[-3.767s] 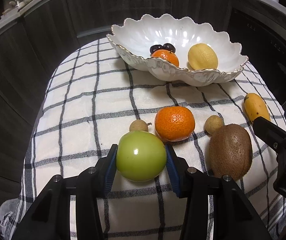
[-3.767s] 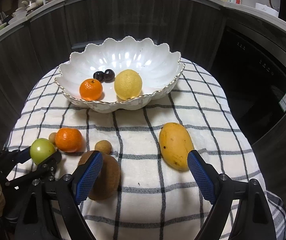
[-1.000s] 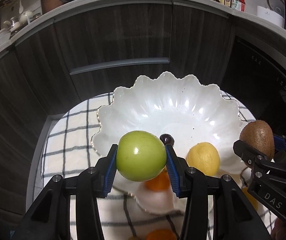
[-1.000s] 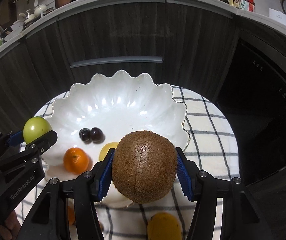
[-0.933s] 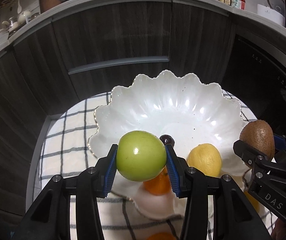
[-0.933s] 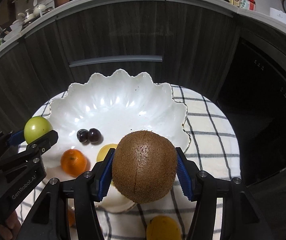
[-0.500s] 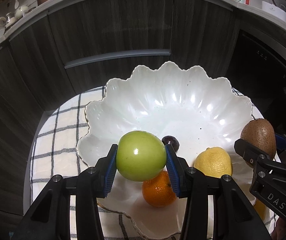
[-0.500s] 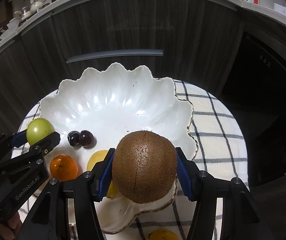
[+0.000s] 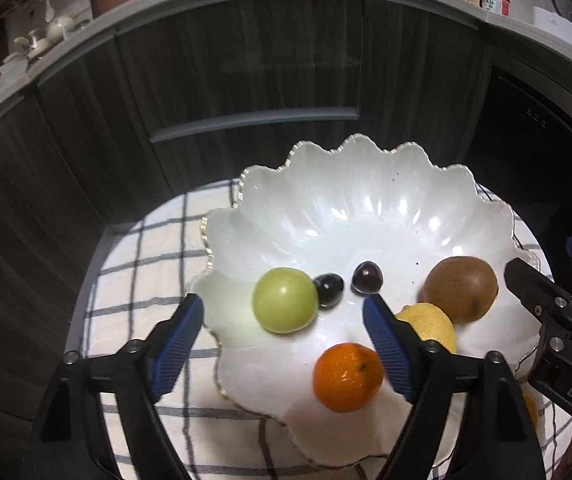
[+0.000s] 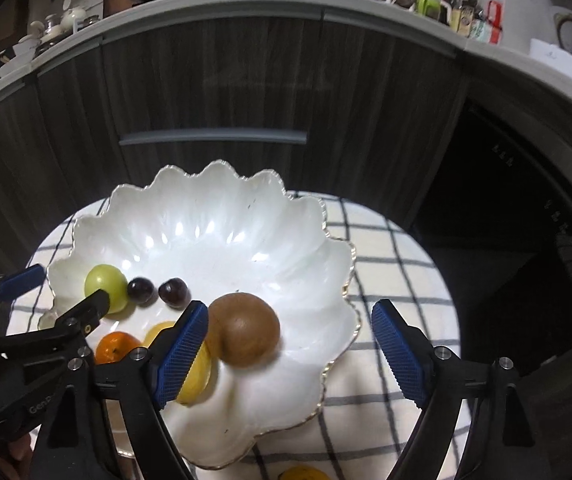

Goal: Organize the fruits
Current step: 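Withdraw both open tools from the bowl back over the loose fruits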

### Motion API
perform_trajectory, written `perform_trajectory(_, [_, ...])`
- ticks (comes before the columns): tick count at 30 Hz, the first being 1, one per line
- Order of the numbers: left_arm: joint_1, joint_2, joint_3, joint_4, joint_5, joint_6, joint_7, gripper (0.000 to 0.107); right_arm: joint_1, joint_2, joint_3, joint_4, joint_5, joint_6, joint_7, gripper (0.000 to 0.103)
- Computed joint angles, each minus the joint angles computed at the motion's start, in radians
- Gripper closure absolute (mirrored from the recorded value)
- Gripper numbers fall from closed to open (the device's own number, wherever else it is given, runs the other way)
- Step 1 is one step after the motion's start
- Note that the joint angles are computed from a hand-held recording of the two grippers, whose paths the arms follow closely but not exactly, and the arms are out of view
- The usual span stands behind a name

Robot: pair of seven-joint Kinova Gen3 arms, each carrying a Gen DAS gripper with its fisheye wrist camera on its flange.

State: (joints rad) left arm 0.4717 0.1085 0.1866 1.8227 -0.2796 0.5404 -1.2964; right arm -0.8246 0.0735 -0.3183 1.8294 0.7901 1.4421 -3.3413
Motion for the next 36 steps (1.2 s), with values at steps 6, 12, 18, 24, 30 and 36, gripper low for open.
perform_trajectory(6, [0.005,-0.054,0.003,0.026,-0.066,0.003,0.07,0.007,-0.034,-0.003,-0.019,-0.024,-0.003,0.067,-0.031,0.014])
perform_trajectory(12, [-0.026,-0.125,0.033,0.05,-0.038,0.025,0.044,0.006,-0.081,-0.018,-0.054,-0.046,-0.009,0.136,-0.074,0.014])
perform_trajectory(18, [-0.059,-0.202,0.069,0.08,-0.005,0.048,0.024,0.005,-0.126,-0.024,-0.084,-0.065,-0.014,0.206,-0.116,0.014])
perform_trajectory(24, [-0.086,-0.259,0.094,0.1,0.033,0.072,-0.001,0.005,-0.161,-0.025,-0.103,-0.082,-0.022,0.26,-0.145,0.014])
perform_trajectory(30, [-0.107,-0.302,0.117,0.118,0.059,0.087,-0.015,0.005,-0.197,-0.026,-0.119,-0.09,-0.032,0.301,-0.183,0.014])
perform_trajectory(36, [-0.123,-0.342,0.134,0.135,0.081,0.103,-0.032,0.005,-0.225,-0.026,-0.132,-0.09,-0.046,0.324,-0.224,0.014])
